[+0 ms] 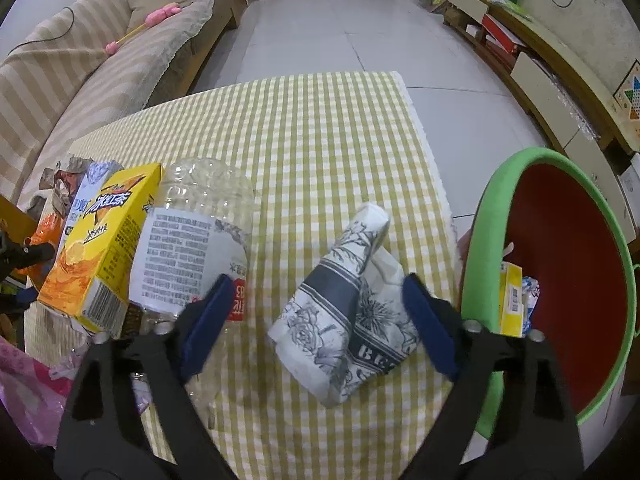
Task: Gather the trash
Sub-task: 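Grasp the orange snack bag with left tool while right tool grasps patterned paper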
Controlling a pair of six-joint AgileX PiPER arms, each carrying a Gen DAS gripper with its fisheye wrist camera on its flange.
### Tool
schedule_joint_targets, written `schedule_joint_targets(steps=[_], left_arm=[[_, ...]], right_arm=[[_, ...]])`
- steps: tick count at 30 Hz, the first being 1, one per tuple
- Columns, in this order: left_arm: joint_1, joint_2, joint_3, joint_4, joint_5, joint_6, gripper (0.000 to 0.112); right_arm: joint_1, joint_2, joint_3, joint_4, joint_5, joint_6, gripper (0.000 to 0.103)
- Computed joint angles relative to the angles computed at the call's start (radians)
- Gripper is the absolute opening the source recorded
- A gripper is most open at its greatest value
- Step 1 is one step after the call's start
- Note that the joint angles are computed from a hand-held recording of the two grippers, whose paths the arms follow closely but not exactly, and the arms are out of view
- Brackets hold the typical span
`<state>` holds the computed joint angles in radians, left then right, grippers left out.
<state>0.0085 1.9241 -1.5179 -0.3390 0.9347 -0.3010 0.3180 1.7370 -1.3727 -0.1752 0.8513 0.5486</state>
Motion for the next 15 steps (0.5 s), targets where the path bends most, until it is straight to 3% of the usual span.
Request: schedule_joint_targets(steps=[2, 4, 8, 15], left_arm=[[0.002, -0.015, 0.021, -0.010, -0.015, 0.026, 0.071], [0.003, -0.034, 0.040, -0.010, -0.020, 0.049, 0.067], [0.014, -0.078, 0.072, -0.003, -0.022, 0.100, 0.064], [0.022, -0.173, 0.105, 0.060, -0.021, 0.146, 0.063]], right_arm=[[-0.010, 0.002, -0.004, 0.018, 0.007, -0.012, 0.051], [-0.018, 0.001, -0.004, 0.040, 0.011, -0.023, 0.038], [-0.020, -0.022, 0.014, 0.053, 0.009, -0.040, 0.030], [0.002, -0.111, 0.052, 0.054, 0.002, -0.036, 0.028]])
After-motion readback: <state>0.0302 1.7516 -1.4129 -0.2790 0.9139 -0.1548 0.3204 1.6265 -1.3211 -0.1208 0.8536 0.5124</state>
